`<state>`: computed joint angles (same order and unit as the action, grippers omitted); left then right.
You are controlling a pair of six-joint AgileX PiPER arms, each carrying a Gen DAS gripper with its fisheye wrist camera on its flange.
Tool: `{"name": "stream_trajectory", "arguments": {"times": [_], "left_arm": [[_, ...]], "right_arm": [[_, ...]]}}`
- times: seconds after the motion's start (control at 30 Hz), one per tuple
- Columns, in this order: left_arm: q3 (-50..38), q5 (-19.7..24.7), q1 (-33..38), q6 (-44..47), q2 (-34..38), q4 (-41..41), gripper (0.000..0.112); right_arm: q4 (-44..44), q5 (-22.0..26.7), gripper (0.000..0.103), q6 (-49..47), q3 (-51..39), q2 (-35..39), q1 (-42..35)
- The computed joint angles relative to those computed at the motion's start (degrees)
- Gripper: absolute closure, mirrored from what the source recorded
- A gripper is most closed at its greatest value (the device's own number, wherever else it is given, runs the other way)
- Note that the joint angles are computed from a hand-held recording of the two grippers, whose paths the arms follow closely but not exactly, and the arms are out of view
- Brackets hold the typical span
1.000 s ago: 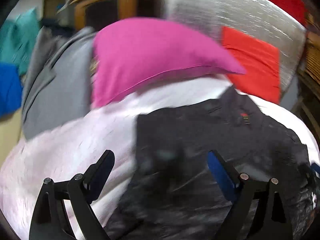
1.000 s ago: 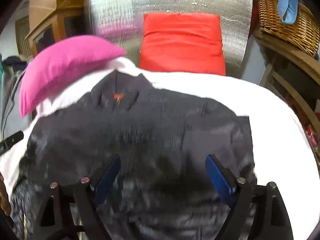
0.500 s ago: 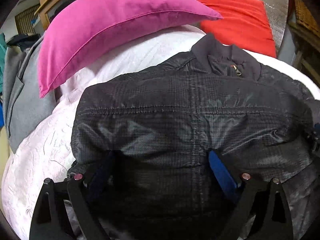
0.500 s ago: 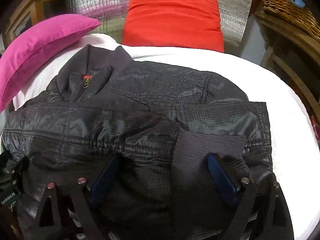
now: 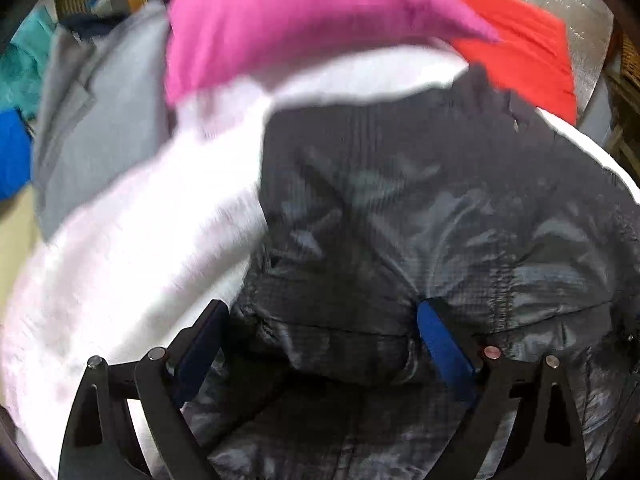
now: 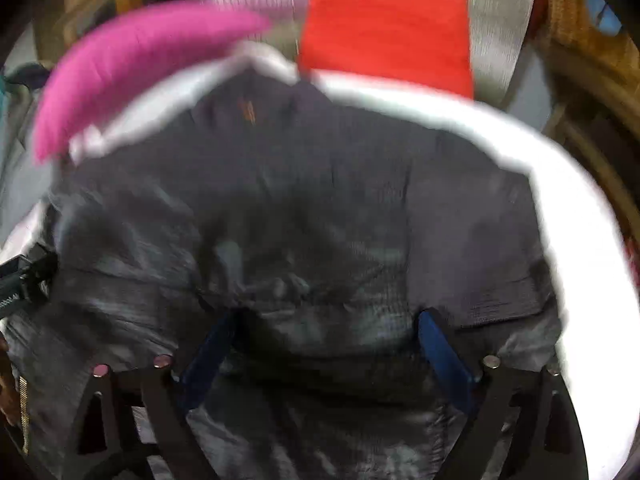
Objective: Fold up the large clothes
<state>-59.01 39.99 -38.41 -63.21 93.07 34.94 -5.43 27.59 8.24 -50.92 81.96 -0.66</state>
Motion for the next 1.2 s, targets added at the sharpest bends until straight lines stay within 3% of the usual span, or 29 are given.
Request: {"name": "stream_trajectory", "arguments": {"times": [0.03, 0.13, 0.27, 0.37, 0.47, 0.57, 0.63, 0.7, 0.8, 0.9, 1.07, 1.2], "left_arm": [[0.92, -1.35, 0.86, 0.1, -0.66, -0.93, 0.015], [-0.62, 1.67, 0.87, 3.28, -1.86, -2.86, 0.017], [-2.12, 3.29, -0.84, -1.23, -5.85, 3.91, 0.017], [-4.09, 2.09, -0.82, -1.49, -5.75, 4.26, 0.017], [-7.04, 2.37, -3.5, -0.85, -2.11, 4.77, 0.017], [-10.95, 5.3, -4.48, 1.38, 5.05, 4.23, 0.017], [-9.65, 2.7, -3.93, 1.17, 6.76, 4.21, 0.015], [-9.42, 2.64, -4.38, -0.49, 7.08, 6.25, 0.015], [-11.77, 3.28, -3.18, 3.23, 7.98, 2.25, 0.015], [-10.28, 2.73, -1.9, 5.38, 3.88, -0.95, 0.015], [-0.04, 2.16, -3.15, -4.91, -7.1, 8.11, 0.015], [3.35, 1.94, -1.48, -4.27, -8.38, 5.98, 0.015]], "right_arm": [[0.46, 0.51, 0.006, -0.4, -0.33, 0.16, -0.13], [2.52, 4.4, 0.007, -2.93, -3.1, -0.45, -0.8], [11.07, 4.57, 0.007, -9.6, -6.32, -2.62, -4.87], [12.8, 5.17, 0.007, -9.71, -11.81, 1.7, -6.56], [13.48, 5.6, 0.007, -7.81, -17.48, 7.52, -8.05], [6.61, 6.27, 0.006, -0.7, -21.59, 14.12, -7.74], [4.97, 6.76, 0.005, -0.67, -21.68, 16.72, -7.55], [-0.23, 4.21, 0.004, 1.59, -19.49, 15.76, -5.81], [3.54, 7.56, 0.003, -1.02, -21.5, 15.79, -6.86], [5.94, 8.09, 0.005, -3.61, -20.22, 12.4, -7.73], [11.63, 5.77, 0.005, -10.45, -11.24, 0.98, -8.88], [10.18, 5.74, 0.005, -8.83, -6.52, -2.41, -7.16]]}}
